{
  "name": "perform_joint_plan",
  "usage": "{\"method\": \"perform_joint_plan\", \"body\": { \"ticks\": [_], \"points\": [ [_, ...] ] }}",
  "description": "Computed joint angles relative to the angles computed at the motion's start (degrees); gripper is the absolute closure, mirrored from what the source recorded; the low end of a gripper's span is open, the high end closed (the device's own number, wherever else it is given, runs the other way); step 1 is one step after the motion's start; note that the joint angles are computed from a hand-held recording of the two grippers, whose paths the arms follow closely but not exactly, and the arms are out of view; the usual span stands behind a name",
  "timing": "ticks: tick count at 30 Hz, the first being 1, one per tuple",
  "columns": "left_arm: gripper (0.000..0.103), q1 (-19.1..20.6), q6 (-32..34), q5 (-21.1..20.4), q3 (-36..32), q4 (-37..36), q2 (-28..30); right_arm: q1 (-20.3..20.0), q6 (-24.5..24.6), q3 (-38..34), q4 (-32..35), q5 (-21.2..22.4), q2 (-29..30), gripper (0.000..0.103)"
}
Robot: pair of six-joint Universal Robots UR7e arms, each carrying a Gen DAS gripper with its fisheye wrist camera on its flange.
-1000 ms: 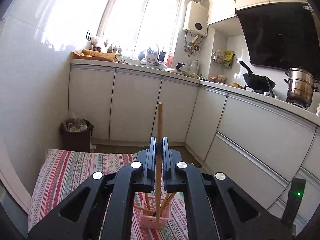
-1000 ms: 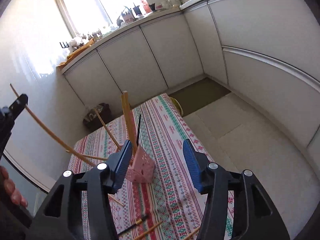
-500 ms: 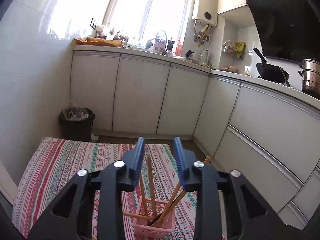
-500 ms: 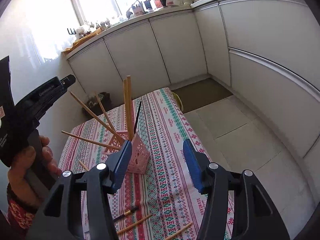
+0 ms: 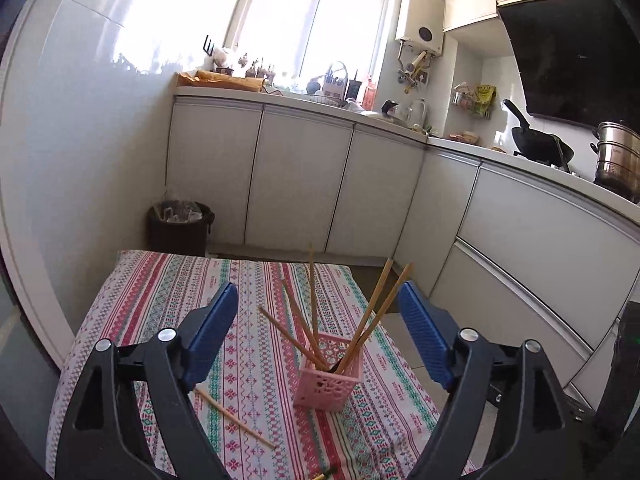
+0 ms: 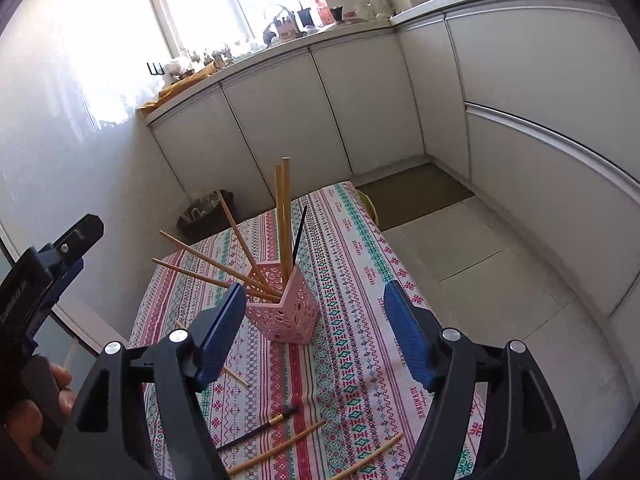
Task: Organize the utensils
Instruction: 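Move the left tool to a short wooden stick and close on it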
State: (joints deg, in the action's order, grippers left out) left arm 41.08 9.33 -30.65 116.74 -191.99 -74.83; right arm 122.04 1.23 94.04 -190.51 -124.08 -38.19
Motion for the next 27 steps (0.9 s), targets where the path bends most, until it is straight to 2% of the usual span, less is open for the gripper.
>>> {"method": "perform_joint_plan", "body": {
  "ticks": [2, 6, 11, 21, 24, 27],
  "points": [
    [0.013, -0.54, -0.69, 0.45, 1.53, -0.11, -1.08, 0.35, -0.08, 0.04, -0.28, -0.46, 0.21, 0.024],
    [0.008, -1.23, -0.11, 2.14, 2.63, -0.12, -1.69, 0.81, -0.04, -0.07, -0.15, -1.39, 0.58, 0.02],
    [0.007, -1.35, -1.58, 3.19, 3.12, 1.83, -2.83, 1.29, 0.34, 0.01, -1.0, -2.28, 0.83, 0.011],
    [0.007, -2.59, -3.26, 5.09, 5.26, 6.37, -4.43, 2.71, -2.19, 0.06, -1.95, -6.52, 0.99, 0.007],
    [0.007, -2.6, -4.49, 5.38, 5.65, 10.23, -5.37, 2.74, -1.7, 0.61, -0.92, -7.56, 0.48, 0.007],
    [0.007, -2.15, -6.27, 4.86, 5.97, 17.42, -6.81, 2.66, -0.37, 1.8, -0.26, -8.37, -0.33, 0.007]
  ]
}}
